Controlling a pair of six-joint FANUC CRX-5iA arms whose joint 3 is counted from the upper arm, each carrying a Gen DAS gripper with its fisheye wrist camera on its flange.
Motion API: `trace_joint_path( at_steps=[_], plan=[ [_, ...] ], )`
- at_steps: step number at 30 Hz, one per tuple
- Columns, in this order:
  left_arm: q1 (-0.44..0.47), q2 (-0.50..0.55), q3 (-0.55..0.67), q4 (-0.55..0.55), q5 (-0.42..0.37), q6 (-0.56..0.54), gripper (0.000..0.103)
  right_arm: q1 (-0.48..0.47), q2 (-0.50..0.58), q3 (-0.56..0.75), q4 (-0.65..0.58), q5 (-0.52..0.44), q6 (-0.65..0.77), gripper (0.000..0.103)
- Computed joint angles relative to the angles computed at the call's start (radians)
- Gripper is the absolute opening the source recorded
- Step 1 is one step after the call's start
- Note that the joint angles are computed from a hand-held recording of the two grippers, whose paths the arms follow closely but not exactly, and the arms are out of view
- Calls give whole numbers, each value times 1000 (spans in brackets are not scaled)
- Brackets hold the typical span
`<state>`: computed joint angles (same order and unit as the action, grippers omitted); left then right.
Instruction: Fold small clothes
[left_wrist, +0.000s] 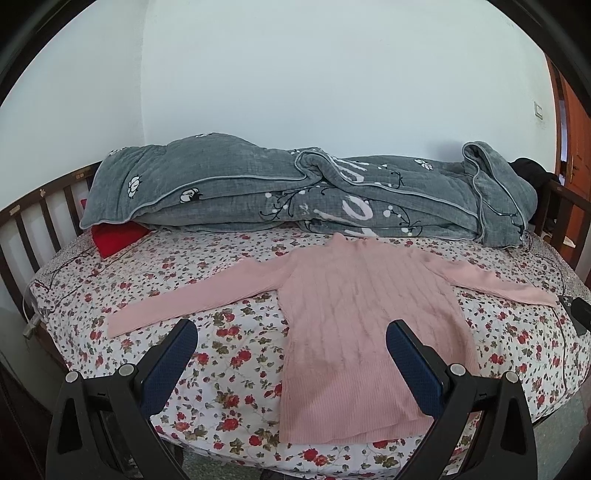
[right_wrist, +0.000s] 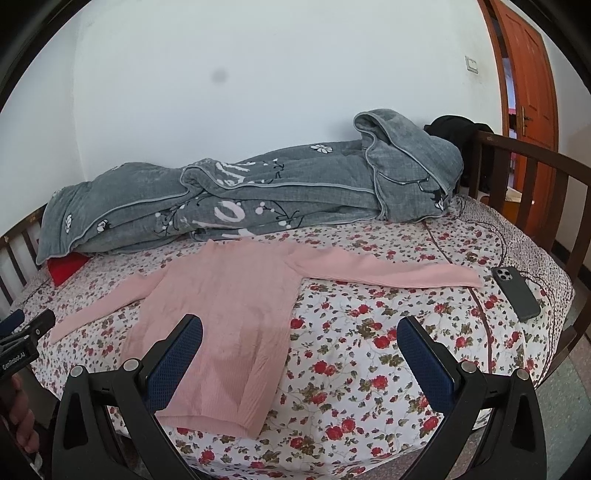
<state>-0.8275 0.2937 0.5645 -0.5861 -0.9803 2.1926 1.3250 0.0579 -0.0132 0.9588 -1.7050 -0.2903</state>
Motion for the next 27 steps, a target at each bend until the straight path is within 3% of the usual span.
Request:
trace_joint_path(
  at_steps=[16,27],
  plan=[
    [16,-5,-21,-1,33,2,103,-12,23,13,0,14,17,103],
    [125,55,-40,97,66,-32,103,-69,46,-26,-29,91,19,103]
  ],
)
